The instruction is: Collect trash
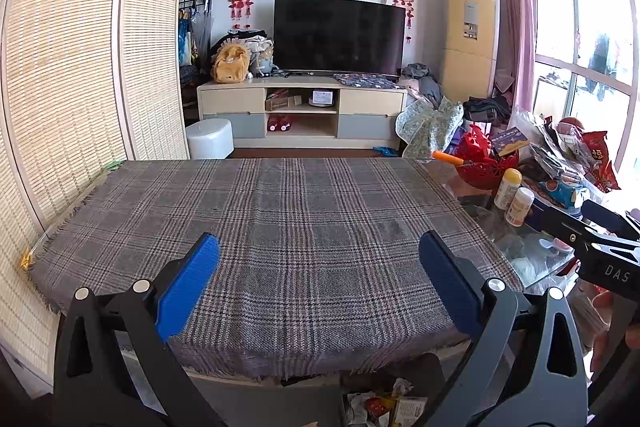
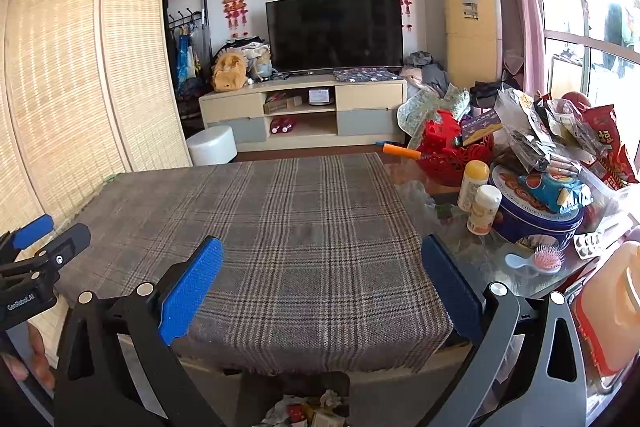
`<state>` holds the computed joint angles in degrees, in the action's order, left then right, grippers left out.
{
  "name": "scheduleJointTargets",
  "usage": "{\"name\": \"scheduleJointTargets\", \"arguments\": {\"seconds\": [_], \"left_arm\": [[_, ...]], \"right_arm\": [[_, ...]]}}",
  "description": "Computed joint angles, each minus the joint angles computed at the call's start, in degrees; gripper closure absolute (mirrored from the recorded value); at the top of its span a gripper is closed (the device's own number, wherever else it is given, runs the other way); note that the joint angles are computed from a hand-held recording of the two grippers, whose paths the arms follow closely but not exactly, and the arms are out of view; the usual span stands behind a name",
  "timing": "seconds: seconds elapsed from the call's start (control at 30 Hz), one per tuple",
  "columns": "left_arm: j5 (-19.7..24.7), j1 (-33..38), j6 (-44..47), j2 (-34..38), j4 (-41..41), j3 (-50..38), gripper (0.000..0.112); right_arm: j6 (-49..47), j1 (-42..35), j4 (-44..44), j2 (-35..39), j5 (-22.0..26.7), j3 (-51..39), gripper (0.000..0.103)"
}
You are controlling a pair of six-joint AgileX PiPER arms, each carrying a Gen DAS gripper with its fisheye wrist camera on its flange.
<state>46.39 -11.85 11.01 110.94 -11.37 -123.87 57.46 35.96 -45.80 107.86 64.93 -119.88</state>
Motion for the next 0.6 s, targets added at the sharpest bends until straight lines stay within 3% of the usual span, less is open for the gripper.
{"name": "scheduleJointTargets", "arguments": {"seconds": [0.6], "left_arm": [[0.1,0.27,0.23,0.43,-0.67,-0.39,0.017]], "right_arm": [[-0.34,-0.26,0.72,0.23,-0.13,-0.15,0.003]]}}
